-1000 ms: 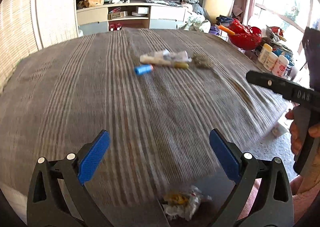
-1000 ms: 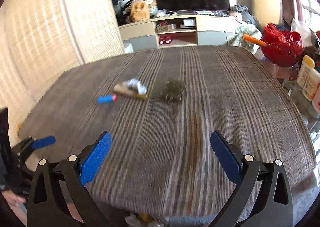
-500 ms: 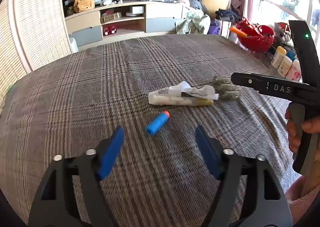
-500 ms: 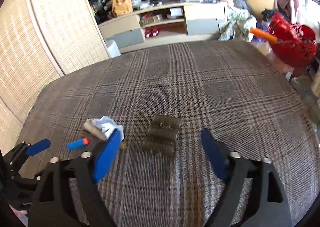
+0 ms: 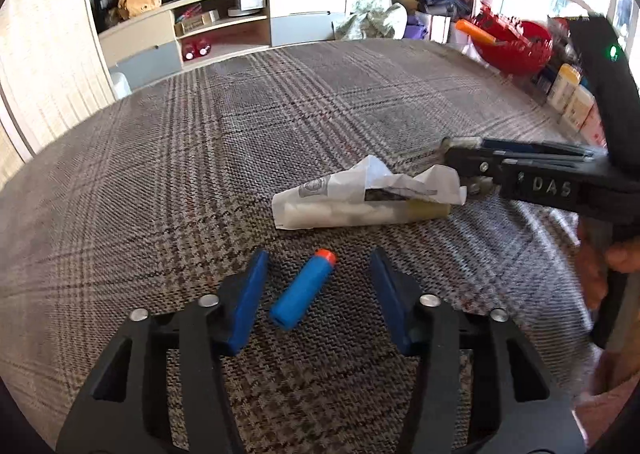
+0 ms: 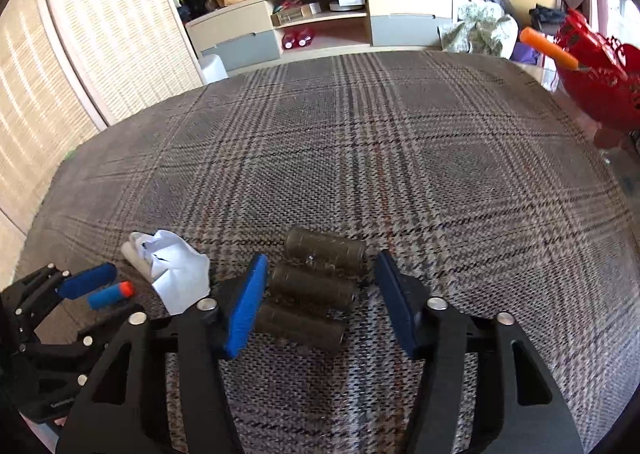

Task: Collect trash
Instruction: 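Grasp the brown capsule blister with the right gripper while the left grasps the blue marker, then carry the capsule blister and blue marker down over the dark bin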

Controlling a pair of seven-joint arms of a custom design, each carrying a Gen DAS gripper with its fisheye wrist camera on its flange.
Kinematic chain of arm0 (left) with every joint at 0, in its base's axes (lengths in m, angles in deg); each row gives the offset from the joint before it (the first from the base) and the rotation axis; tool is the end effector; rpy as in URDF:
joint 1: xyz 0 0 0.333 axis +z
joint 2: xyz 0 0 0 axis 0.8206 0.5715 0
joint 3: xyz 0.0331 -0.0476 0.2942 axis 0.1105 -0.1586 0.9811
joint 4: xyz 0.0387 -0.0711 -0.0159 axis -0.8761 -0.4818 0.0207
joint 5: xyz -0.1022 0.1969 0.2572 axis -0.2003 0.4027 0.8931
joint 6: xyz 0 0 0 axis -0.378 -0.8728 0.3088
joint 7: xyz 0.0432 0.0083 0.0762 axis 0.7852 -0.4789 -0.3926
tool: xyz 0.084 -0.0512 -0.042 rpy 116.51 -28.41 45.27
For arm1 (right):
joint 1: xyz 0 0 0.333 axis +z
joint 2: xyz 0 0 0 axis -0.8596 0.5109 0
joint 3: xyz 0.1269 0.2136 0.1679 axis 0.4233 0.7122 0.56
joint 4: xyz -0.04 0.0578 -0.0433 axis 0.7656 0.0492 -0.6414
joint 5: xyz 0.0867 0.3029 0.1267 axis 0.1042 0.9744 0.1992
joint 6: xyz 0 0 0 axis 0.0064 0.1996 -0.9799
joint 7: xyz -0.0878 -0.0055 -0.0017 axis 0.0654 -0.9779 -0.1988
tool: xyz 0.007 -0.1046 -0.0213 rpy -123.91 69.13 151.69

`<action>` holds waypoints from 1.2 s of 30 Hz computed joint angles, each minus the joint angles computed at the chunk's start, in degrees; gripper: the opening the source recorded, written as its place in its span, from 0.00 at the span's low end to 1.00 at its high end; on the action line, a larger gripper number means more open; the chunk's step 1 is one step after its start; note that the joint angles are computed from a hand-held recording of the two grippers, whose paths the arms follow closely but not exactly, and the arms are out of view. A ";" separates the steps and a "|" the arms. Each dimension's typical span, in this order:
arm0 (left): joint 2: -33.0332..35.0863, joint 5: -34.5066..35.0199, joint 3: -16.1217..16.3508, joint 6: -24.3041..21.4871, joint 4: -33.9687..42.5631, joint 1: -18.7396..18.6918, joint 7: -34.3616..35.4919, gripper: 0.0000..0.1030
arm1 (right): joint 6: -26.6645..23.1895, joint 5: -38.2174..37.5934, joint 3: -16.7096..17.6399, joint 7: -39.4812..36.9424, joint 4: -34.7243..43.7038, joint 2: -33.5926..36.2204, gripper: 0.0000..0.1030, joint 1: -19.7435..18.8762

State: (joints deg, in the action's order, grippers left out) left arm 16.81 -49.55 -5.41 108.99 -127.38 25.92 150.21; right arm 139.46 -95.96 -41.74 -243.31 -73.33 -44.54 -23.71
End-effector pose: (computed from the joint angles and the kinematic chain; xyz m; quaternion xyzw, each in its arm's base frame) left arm 0.5331 -0.4179 0.4517 -0.3078 0.8917 -0.3146 0.1056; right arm 0.4340 0.3930 0.4608 -0.4879 0.8073 -0.2325 0.2369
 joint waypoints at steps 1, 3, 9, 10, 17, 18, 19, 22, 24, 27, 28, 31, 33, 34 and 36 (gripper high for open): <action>-0.22 0.06 -0.07 0.14 -0.29 -0.08 0.15 0.28 | -0.25 -0.22 0.03 -0.14 0.00 -0.03 0.43 0.11; -0.84 1.79 1.09 1.17 -1.40 -1.20 -0.85 0.15 | -0.64 -0.66 0.14 -0.36 -0.20 -0.24 0.41 0.35; -4.50 3.89 1.82 3.49 -7.12 -1.75 -2.83 0.10 | -0.81 -1.59 1.21 0.83 -3.21 -2.61 0.41 1.35; -5.32 4.17 1.79 3.80 -8.27 -1.73 -3.06 0.10 | -0.87 -1.60 1.53 1.24 -4.00 -3.26 0.41 1.55; -13.78 3.55 -0.08 7.89 -20.96 0.10 -4.16 0.10 | -1.71 -2.27 3.90 4.61 -7.34 -5.97 0.41 3.34; -15.17 1.97 -1.05 8.55 -23.03 0.96 -3.44 0.10 | -1.52 -2.50 4.16 5.10 -7.62 -6.22 0.41 3.57; -16.24 0.71 -1.77 9.19 -24.64 1.63 -2.76 0.10 | -1.47 -2.89 4.53 6.03 -7.96 -6.42 0.41 3.98; -20.34 -2.84 -3.46 11.64 -30.63 2.98 -1.20 0.10 | -0.84 -4.03 5.22 8.24 -8.53 -6.60 0.41 4.89; -23.27 -5.83 -4.64 12.69 -34.43 3.69 0.27 0.10 | -0.43 -4.69 5.82 9.60 -8.54 -6.54 0.41 5.76; -27.06 -10.73 -6.06 14.23 -39.31 4.23 3.19 0.10 | -0.57 -5.38 6.46 10.65 -7.86 -6.07 0.41 7.05; -27.92 -11.90 -6.32 14.62 -40.39 4.25 3.80 0.10 | -0.67 -5.65 6.70 11.08 -7.64 -5.92 0.41 7.59; -31.73 -18.70 -6.79 15.60 -44.65 3.57 7.43 0.10 | -1.52 -6.76 7.37 12.81 -7.25 -5.79 0.41 9.32; -34.39 -22.11 -6.91 16.44 -47.45 2.74 9.15 0.10 | -2.47 -7.44 7.83 13.63 -6.89 -5.80 0.41 10.47; -35.58 -23.61 -6.90 16.49 -48.43 2.23 9.91 0.10 | -3.03 -7.81 8.10 14.14 -6.67 -5.81 0.41 11.10; -37.36 -26.44 -6.63 16.63 -49.90 1.21 11.47 0.10 | -4.05 -8.59 8.64 15.35 -6.51 -5.86 0.41 12.33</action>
State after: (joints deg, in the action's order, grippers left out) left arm -20.55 -75.98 -12.04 125.62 -177.28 27.13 161.68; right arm 135.40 -104.55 -33.10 -227.96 -79.83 -50.41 -11.38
